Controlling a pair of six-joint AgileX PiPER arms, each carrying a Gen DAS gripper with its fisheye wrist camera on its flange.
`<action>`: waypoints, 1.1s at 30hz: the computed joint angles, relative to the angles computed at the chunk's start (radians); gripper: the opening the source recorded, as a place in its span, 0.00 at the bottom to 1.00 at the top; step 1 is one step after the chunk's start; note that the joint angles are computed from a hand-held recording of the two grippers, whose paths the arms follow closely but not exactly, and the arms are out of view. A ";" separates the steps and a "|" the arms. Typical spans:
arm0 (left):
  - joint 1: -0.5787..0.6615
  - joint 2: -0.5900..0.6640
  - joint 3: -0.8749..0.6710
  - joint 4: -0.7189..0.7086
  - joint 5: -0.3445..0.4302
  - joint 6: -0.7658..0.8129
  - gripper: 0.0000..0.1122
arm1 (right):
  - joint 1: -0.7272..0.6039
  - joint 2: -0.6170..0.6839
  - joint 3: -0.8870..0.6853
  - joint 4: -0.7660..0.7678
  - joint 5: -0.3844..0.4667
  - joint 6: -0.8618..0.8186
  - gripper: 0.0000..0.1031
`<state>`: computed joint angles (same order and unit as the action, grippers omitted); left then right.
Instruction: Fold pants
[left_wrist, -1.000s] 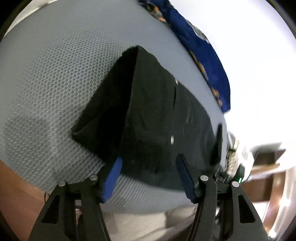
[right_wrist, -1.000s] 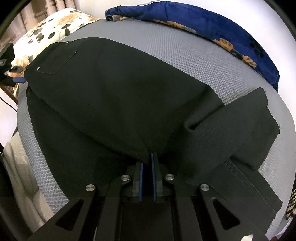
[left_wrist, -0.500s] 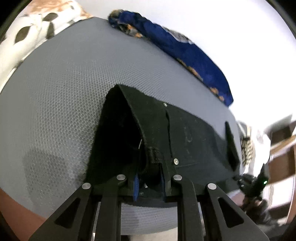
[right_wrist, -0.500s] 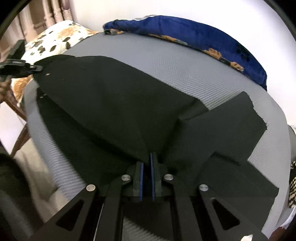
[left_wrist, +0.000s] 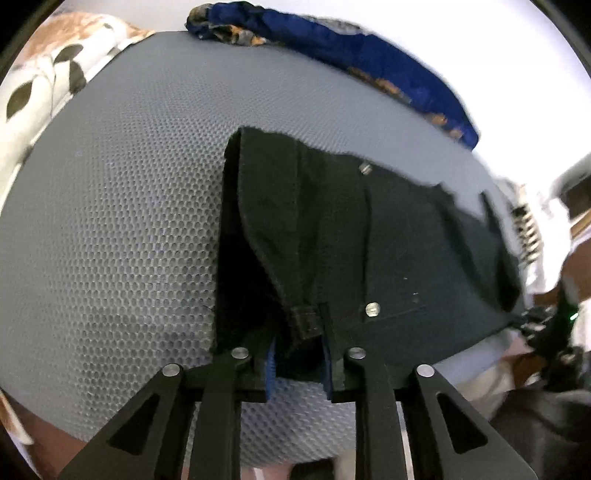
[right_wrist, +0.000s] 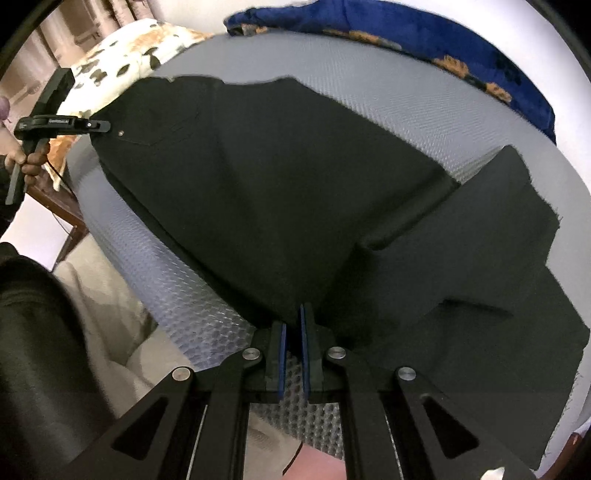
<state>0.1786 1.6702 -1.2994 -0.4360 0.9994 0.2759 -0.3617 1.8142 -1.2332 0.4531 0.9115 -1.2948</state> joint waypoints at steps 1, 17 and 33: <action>-0.027 -0.007 0.013 0.041 -0.030 -0.029 0.25 | 0.002 0.011 0.003 0.004 -0.011 0.007 0.05; -0.266 -0.269 0.081 0.286 -0.151 -0.177 0.40 | -0.023 0.048 -0.057 0.065 0.088 0.042 0.11; -0.790 0.275 -0.415 0.116 -0.098 0.008 0.40 | -0.042 0.081 -0.138 0.101 0.192 0.091 0.12</action>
